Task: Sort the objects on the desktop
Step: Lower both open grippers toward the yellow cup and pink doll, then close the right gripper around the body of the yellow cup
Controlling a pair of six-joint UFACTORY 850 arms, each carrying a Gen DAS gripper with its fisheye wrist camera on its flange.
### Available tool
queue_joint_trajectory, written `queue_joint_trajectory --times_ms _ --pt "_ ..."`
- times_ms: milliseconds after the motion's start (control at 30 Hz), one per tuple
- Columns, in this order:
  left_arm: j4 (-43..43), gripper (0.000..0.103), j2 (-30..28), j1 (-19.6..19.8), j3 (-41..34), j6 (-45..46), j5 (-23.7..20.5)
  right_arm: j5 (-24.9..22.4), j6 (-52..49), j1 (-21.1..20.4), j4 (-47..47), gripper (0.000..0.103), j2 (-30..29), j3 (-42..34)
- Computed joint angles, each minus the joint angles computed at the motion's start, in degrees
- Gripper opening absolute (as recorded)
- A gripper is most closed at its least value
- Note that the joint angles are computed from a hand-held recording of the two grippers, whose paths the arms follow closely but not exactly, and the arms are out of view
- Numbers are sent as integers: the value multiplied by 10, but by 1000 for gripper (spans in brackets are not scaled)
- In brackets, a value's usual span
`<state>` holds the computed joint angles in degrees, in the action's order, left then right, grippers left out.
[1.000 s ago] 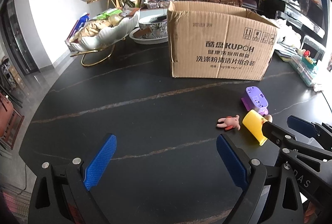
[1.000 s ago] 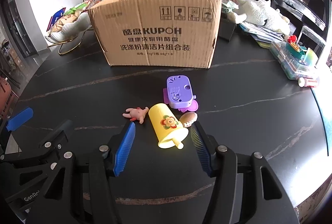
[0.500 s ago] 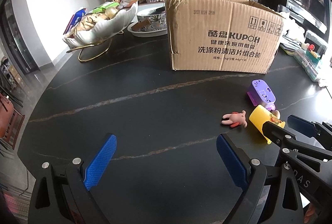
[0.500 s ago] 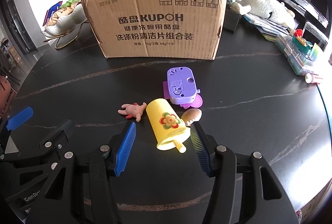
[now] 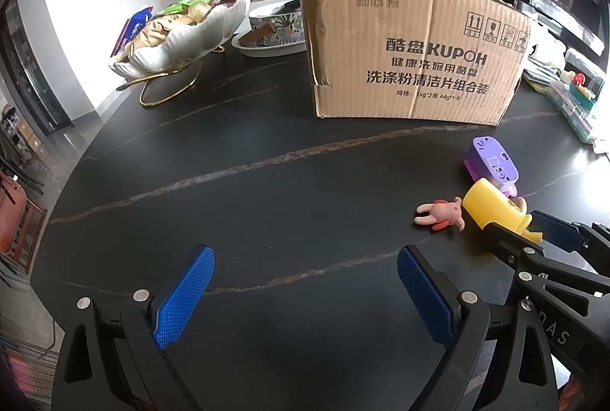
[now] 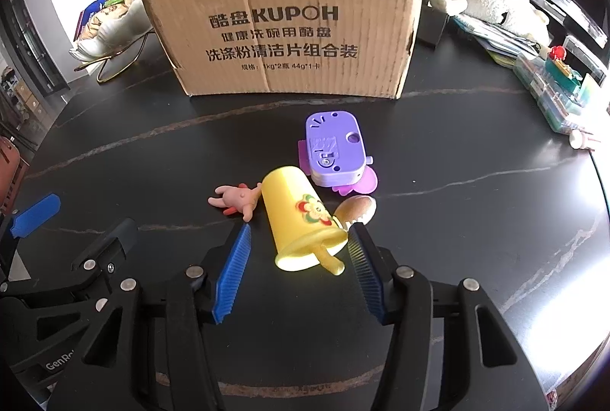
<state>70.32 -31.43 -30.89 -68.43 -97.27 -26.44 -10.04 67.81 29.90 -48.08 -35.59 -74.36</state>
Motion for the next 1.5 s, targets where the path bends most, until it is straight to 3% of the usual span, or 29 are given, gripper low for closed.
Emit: queue_joint_trajectory --times_ms 700,833,1000,1133,1300,1500 --pt "-42 95 -24 20 -27 32 17 -15 -146 -2 100 49 -37 -56" --pt "-49 94 -29 20 -32 44 19 -10 -214 -4 169 41 -42 -62" --pt "-15 94 -16 20 -19 13 40 -8 -129 -2 88 40 -32 -48" --pt "21 94 0 19 -6 -21 66 7 -2 -2 -21 40 -7 -21" --pt "-27 94 9 17 -8 21 99 -11 197 2 -213 40 27 14" --pt "-28 94 13 6 -16 28 116 -20 320 -4 -321 40 57 46"
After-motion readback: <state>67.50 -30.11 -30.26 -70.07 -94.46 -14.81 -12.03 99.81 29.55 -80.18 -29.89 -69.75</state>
